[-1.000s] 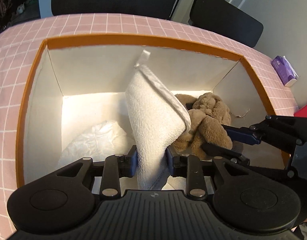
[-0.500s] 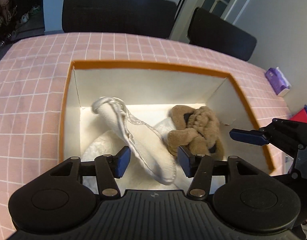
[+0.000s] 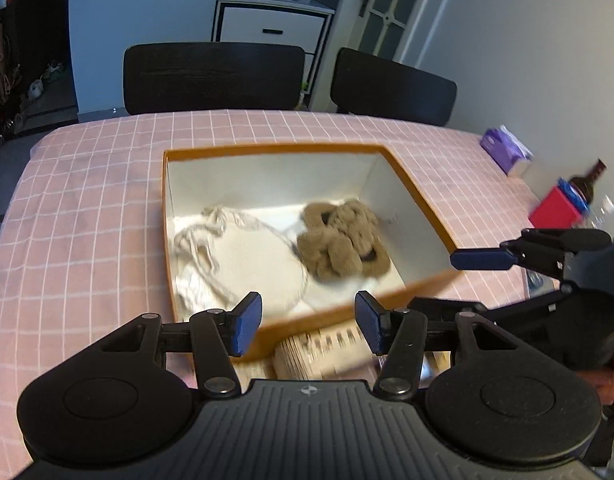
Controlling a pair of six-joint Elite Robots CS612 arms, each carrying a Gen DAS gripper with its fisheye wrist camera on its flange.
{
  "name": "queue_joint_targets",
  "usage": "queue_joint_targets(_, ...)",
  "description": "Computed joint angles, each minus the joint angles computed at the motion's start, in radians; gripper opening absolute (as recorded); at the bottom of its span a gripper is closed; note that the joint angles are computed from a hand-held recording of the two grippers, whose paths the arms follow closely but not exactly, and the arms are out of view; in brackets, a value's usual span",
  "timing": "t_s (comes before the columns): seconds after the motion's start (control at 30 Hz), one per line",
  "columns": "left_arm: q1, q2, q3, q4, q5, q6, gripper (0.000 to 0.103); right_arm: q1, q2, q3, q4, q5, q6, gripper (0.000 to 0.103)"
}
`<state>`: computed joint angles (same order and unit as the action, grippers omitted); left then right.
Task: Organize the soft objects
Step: 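Withdraw both open grippers from the box toward the remaining items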
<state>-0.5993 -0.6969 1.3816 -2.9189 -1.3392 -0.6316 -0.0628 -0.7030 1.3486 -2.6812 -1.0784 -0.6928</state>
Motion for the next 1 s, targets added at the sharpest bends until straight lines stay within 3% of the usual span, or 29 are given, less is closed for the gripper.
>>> queue_joint_targets(0.07, -0.011, -0.018, 0.033, -0.017, 0.003, -0.005, 0.063, -0.007, -0.017, 0.032, -0.009, -0.002, 0.025, 0.073)
queue_joint_targets(0.27, -0.048, -0.059, 0.135, -0.104, 0.038, -0.029, 0.063, -0.036, -0.065, 0.146, -0.079, 0.021, 0.053, 0.076)
queue_joint_targets(0.33, -0.06, -0.066, 0.163, -0.13, 0.044, -0.039, 0.063, -0.048, -0.078, 0.184, -0.096, 0.04, 0.054, 0.084)
queue_joint_targets(0.53, -0.097, -0.07, 0.24, -0.214, 0.069, -0.07, 0.063, -0.079, -0.107, 0.298, -0.186, 0.084, 0.035, 0.084)
queue_joint_targets(0.8, -0.154, -0.044, 0.318, -0.359, 0.203, -0.12, 0.063, -0.11, -0.117, 0.407, -0.316, 0.122, 0.048, 0.085)
queue_joint_targets(1.0, -0.203, -0.003, 0.351, -0.474, 0.323, -0.119, 0.063, -0.12, -0.087, 0.463, -0.469, 0.111, 0.091, 0.085)
